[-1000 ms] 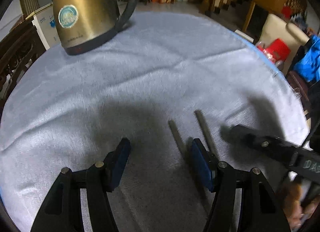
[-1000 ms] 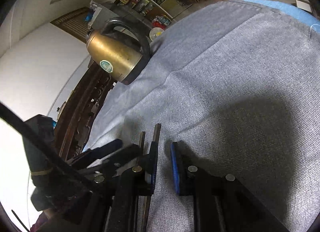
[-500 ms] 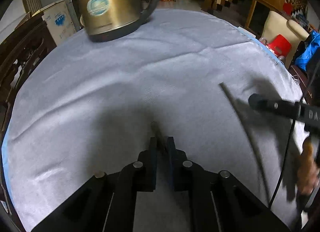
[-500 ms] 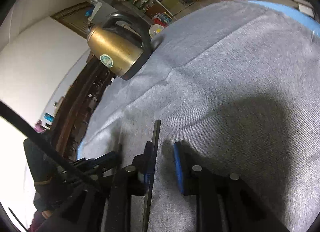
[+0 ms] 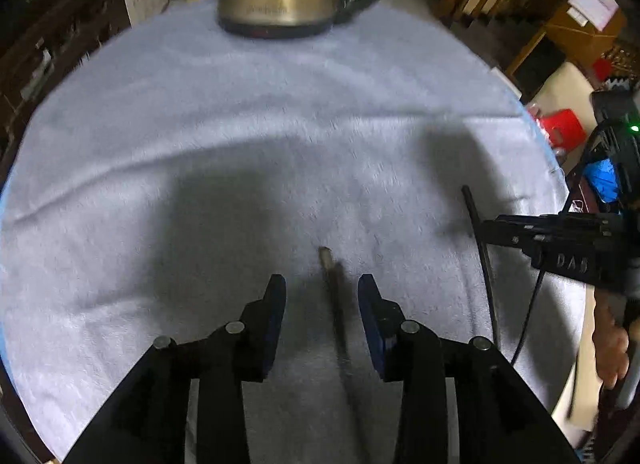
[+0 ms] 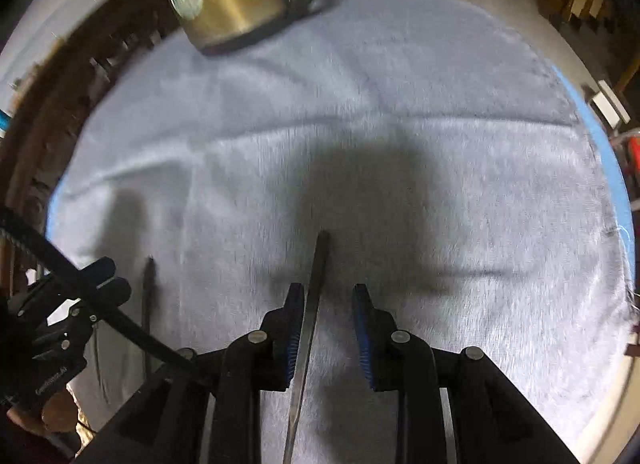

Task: Organize utensils
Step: 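Close the left tool on the dark chopstick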

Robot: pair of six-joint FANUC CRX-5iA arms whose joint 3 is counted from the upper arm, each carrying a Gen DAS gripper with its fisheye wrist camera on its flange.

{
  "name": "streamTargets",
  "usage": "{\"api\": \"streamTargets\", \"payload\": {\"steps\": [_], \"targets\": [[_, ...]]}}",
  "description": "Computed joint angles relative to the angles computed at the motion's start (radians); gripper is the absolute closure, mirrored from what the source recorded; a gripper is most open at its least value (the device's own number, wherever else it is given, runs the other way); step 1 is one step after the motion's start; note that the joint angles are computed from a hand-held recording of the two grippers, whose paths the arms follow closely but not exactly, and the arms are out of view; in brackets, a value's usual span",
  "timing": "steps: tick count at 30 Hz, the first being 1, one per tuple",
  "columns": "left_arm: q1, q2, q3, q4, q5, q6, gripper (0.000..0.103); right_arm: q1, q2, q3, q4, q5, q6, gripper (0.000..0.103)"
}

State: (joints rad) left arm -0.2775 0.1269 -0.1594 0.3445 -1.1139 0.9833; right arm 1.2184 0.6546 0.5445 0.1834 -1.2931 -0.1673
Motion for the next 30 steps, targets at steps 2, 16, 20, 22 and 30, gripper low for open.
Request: {"api": "streamTargets", "payload": {"steps": [2, 16, 20, 22, 30], "targets": [[-0.028, 0.040, 0.064, -0.070, -0.063, 0.077, 0.065, -0.012, 0.031, 0.063, -0.049, -0.050, 0.029, 0.075], [-0.098, 0.066, 0.106, -0.157, -0.012, 0.140, 0.098, -0.006, 0.176, 0.280, -0.006, -0.231, 0.113, 0.096], [-0.076, -0.028, 0.009, -0.130, 0.073, 0.136, 0.098, 0.031, 0.028, 0.007, 0.090, 0.000, -0.031, 0.096], [-0.053, -0.084, -0.034, -0.105, 0.104, 0.127, 0.098, 0.061, -0.021, -0.082, 0.169, 0.053, -0.103, 0.096], [0.134, -0.381, -0.219, 0.046, 0.212, 0.015, 0.098, 0.203, -0.118, -0.221, 0.504, -0.026, -0.369, 0.097]]}}
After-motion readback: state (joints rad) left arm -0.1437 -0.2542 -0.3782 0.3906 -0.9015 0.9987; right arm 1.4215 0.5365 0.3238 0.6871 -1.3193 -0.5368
